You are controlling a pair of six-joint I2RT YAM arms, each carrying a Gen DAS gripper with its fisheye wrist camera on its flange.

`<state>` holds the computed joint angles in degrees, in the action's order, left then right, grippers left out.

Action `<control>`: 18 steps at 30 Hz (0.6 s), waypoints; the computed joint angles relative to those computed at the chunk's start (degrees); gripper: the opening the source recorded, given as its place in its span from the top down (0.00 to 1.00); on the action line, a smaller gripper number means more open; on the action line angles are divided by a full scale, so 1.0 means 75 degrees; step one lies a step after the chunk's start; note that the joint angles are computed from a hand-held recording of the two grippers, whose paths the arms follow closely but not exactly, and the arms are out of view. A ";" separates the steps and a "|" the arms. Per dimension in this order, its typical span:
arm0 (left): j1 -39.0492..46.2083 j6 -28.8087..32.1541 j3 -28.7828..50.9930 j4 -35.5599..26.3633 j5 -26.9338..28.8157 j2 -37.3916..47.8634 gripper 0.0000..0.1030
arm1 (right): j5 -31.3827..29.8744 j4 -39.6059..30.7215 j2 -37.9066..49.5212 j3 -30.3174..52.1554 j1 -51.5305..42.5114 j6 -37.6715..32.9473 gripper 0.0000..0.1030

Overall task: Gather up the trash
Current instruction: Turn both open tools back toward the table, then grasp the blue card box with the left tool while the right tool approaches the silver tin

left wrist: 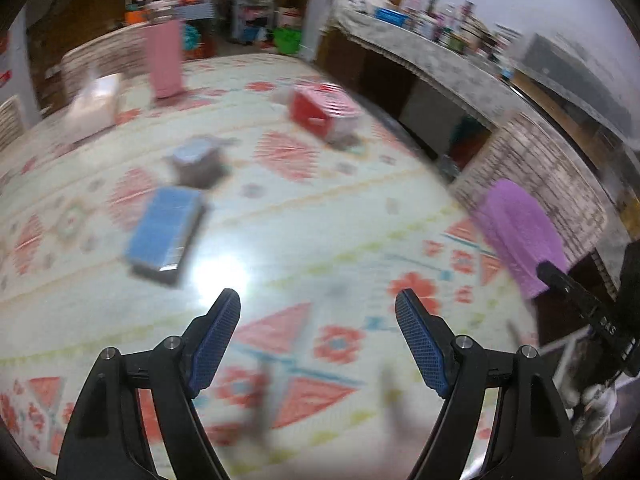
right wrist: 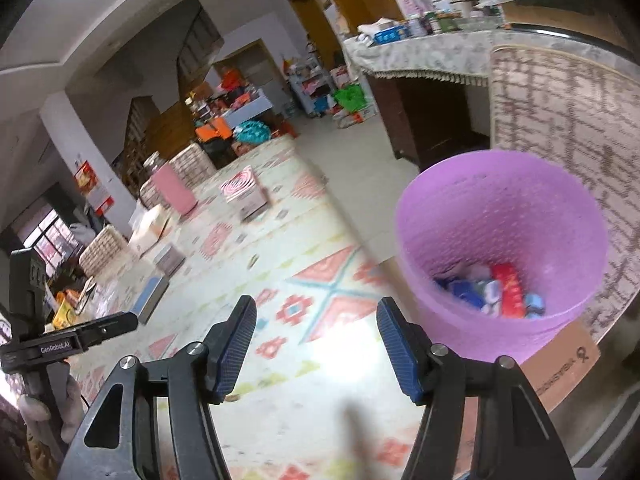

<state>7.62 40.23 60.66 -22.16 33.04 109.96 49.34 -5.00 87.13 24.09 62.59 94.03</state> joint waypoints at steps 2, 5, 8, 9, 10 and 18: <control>0.0403 -0.0136 0.0508 0.0040 -0.0095 0.0414 0.23 | -0.0258 0.0656 0.0522 0.0251 -0.0199 -0.0453 0.34; 0.0779 -0.0372 0.1171 0.0379 -0.0224 0.0965 0.23 | -0.0601 0.1467 0.1281 0.0675 -0.0411 -0.0994 0.34; 0.0831 -0.0469 0.1939 0.0489 -0.0629 0.1586 0.23 | -0.0944 0.2316 0.2063 0.1088 -0.0618 -0.1515 0.34; 0.0816 -0.0479 0.2261 0.0404 -0.0718 0.1820 0.23 | -0.1087 0.2677 0.2340 0.1203 -0.0709 -0.1715 0.34; 0.0787 -0.0504 0.2510 0.0353 -0.0804 0.2020 0.23 | -0.1217 0.2925 0.2547 0.1301 -0.0808 -0.1880 0.34; 0.0251 -0.0748 0.3713 0.0131 -0.1253 0.3055 0.23 | -0.1467 0.3103 0.2901 0.1641 -0.1011 -0.2265 0.31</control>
